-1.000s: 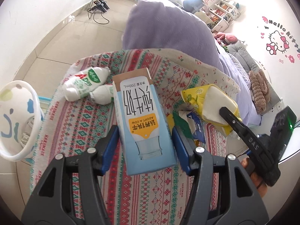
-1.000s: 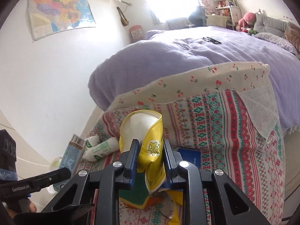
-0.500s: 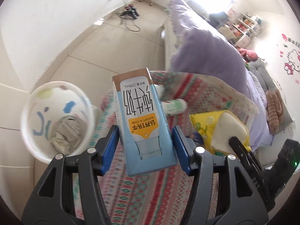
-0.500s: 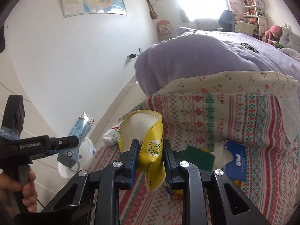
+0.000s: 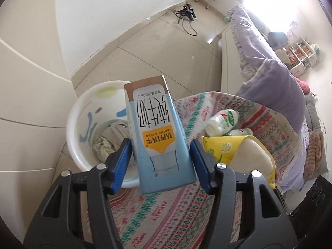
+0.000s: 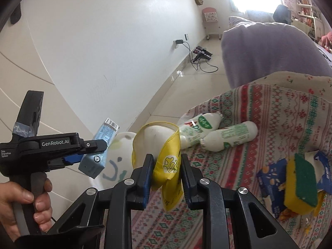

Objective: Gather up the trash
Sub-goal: 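Drop the carton and yellow wrapper into the white bin with both grippers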

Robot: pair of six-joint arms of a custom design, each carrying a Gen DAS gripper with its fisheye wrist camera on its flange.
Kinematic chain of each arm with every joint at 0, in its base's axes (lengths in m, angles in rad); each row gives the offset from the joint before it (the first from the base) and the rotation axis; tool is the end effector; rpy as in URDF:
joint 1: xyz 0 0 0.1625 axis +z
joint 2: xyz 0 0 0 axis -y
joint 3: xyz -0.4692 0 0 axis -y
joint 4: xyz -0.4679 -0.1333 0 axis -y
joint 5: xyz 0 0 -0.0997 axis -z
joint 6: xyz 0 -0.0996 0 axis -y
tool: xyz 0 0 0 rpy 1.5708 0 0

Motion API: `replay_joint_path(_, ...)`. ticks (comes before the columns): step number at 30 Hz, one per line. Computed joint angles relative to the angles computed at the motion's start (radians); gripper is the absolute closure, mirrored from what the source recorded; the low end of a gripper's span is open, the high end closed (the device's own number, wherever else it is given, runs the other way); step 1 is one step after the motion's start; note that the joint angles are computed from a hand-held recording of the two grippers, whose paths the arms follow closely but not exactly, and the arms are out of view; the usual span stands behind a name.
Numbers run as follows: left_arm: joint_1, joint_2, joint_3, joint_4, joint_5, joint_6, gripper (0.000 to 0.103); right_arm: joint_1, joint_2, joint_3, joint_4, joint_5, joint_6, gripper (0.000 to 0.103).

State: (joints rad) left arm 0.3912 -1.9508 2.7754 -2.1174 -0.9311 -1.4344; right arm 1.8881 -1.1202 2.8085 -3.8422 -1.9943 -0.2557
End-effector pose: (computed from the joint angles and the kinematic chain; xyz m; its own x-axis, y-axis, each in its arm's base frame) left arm -0.1276 -0.2611 0.1505 -0.9017 -0.2539 -0.3499 -0.0322 0.8465 -0.5314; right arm 0.1760 -0.2398 0.0993 -0.8404 -0.2678 0.4712 -0.4889 0.7497 -0.4460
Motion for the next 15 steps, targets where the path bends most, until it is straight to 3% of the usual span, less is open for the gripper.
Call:
replay_joint_path(6, 0.07, -0.039, 0.004, 0.015, -0.006, 0.007, 0.044, 0.043, 0.138, -0.076, 0.009, 0.013, 0.081, 0.076)
replay_joint_path(15, 0.142, -0.045, 0.005, -0.031, -0.009, 0.054, 0.043, 0.059, 0.262, -0.155, 0.034, 0.01, 0.102, 0.075)
